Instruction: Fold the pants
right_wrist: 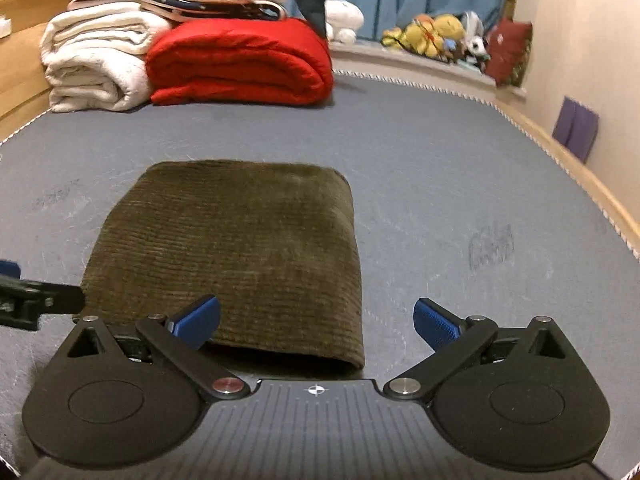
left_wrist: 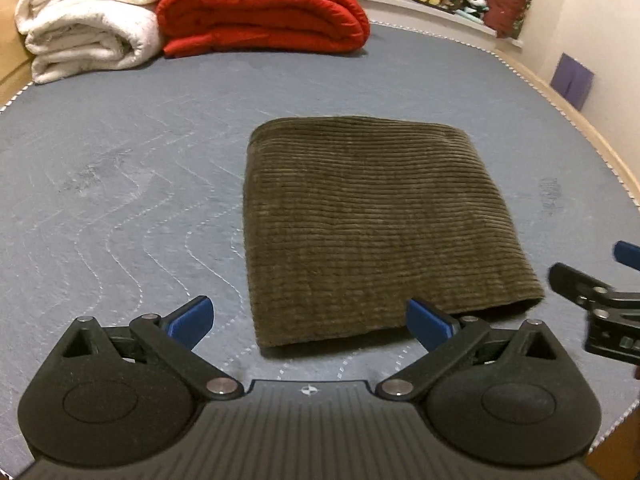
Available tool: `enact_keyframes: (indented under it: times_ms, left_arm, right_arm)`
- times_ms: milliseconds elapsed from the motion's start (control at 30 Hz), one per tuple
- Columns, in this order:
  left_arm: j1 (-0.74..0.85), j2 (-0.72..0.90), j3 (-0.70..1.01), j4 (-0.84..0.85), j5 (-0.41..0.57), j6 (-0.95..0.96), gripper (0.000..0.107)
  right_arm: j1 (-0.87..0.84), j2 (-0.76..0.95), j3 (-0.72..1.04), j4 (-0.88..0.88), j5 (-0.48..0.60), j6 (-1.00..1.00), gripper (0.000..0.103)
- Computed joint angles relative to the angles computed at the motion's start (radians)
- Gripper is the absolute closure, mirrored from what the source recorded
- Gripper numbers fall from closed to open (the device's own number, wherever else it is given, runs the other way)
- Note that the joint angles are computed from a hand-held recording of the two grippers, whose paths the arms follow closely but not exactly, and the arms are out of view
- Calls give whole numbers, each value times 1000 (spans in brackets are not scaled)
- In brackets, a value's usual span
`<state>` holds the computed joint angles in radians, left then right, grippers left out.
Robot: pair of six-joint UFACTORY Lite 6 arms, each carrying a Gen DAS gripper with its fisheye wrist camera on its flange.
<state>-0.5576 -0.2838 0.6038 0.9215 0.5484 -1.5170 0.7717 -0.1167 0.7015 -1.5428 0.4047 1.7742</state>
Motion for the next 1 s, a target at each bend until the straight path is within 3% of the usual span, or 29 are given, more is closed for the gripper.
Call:
enact_keyframes:
  times_ms: [333,1000]
  left_arm:
    - [-4,71,42,10,-15,-18,5]
    - [-32,26,6,64,10,-70,5]
  right_arm:
    - [-57,87,83,137,-75,-142,1]
    - [-59,49,60,171,-56,-154,1]
